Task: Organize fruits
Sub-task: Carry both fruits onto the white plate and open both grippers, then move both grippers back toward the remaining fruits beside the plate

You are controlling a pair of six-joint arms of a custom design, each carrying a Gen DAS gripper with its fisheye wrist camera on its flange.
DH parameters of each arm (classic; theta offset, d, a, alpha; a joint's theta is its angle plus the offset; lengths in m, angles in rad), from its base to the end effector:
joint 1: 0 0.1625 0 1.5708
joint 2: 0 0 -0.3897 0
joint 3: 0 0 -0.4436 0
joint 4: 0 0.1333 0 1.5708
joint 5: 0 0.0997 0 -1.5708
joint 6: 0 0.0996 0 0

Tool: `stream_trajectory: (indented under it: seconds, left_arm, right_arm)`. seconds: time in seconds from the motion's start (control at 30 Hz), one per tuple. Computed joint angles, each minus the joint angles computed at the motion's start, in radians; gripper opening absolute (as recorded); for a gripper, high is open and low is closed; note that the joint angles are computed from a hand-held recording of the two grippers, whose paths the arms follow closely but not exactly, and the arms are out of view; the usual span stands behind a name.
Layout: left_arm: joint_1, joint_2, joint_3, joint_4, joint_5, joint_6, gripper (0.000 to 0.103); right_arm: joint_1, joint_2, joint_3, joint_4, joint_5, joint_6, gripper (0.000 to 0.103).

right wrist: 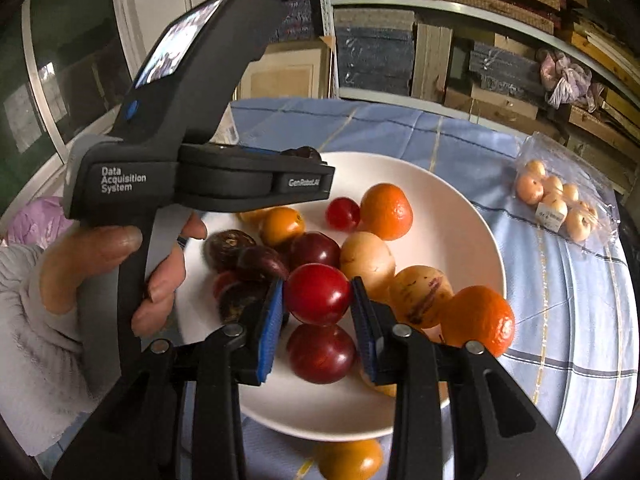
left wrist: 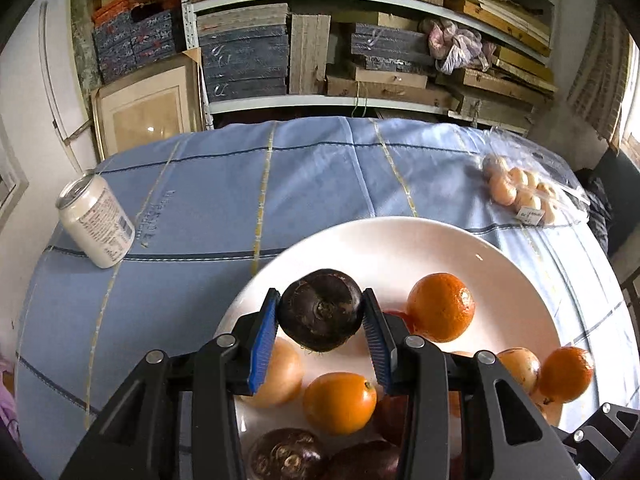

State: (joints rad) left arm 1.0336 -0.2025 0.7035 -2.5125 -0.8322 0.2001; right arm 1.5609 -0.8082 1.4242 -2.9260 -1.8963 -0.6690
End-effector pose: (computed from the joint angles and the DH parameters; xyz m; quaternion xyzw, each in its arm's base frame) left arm -0.2845 -0.8692 0.0037 0.2543 0.8773 -0.2600 0.3130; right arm 0.0938 -0.7695 0.1854 0.2424 -0.8896 0.2858 0.2612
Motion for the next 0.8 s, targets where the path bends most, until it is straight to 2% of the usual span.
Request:
stream_trajectory:
  seconds: [0.03, 0.1, 0.13, 0.17, 0.27, 0.33, 0.4, 0.47, 0.57, 0.63, 0.7, 0.73, 0.8]
  left_arm:
    - [-0.002, 0.004, -0.003, 0.000, 0.008, 0.005, 0.043]
    - [-0.006, -0.007, 0.013, 0.000, 0.011, -0.002, 0.052]
    - [-0.009, -0.020, 0.032, -0.012, 0.015, -0.007, 0.061]
    - [-0.012, -0.031, 0.048, -0.027, 0.016, -0.007, 0.063]
    - [-0.033, -0.124, 0.180, -0.119, 0.019, 0.012, 0.063]
    - [-0.051, -0.195, 0.283, -0.191, 0.028, 0.016, 0.067]
    - [-0.068, -0.267, 0.396, -0.280, 0.035, 0.030, 0.072]
    - [-0.091, -0.341, 0.529, -0.383, 0.061, 0.052, 0.077]
    - [-0.118, -0.430, 0.710, -0.492, 0.085, 0.064, 0.079]
    - [-0.130, -0.478, 0.826, -0.538, 0.098, 0.048, 0.079]
    - [-0.134, -0.506, 0.902, -0.561, 0.090, 0.016, 0.079]
    - [-0.134, -0.522, 0.950, -0.568, 0.078, -0.013, 0.079]
    - [-0.135, -0.538, 1.015, -0.587, 0.052, -0.051, 0.079]
  right_arm:
    - [0.000, 0.004, -0.007, 0.017, -0.002, 0.006, 0.033]
    - [0.002, 0.002, -0.005, 0.032, -0.004, 0.011, 0.036]
    - [0.004, -0.001, 0.001, 0.013, -0.009, 0.010, 0.039]
    - [0.005, -0.008, 0.009, -0.005, -0.006, 0.011, 0.043]
    - [0.003, -0.087, 0.085, -0.055, 0.055, 0.043, 0.044]
    - [-0.002, -0.170, 0.171, -0.124, 0.113, 0.062, 0.049]
    - [-0.013, -0.255, 0.266, -0.198, 0.176, 0.086, 0.061]
    - [-0.029, -0.319, 0.341, -0.255, 0.226, 0.107, 0.066]
    - [-0.068, -0.403, 0.470, -0.377, 0.276, 0.136, 0.066]
    - [-0.117, -0.444, 0.554, -0.458, 0.336, 0.173, 0.067]
    - [-0.178, -0.459, 0.622, -0.555, 0.408, 0.224, 0.075]
    - [-0.208, -0.457, 0.646, -0.596, 0.408, 0.262, 0.077]
    - [-0.218, -0.458, 0.643, -0.553, 0.351, 0.289, 0.079]
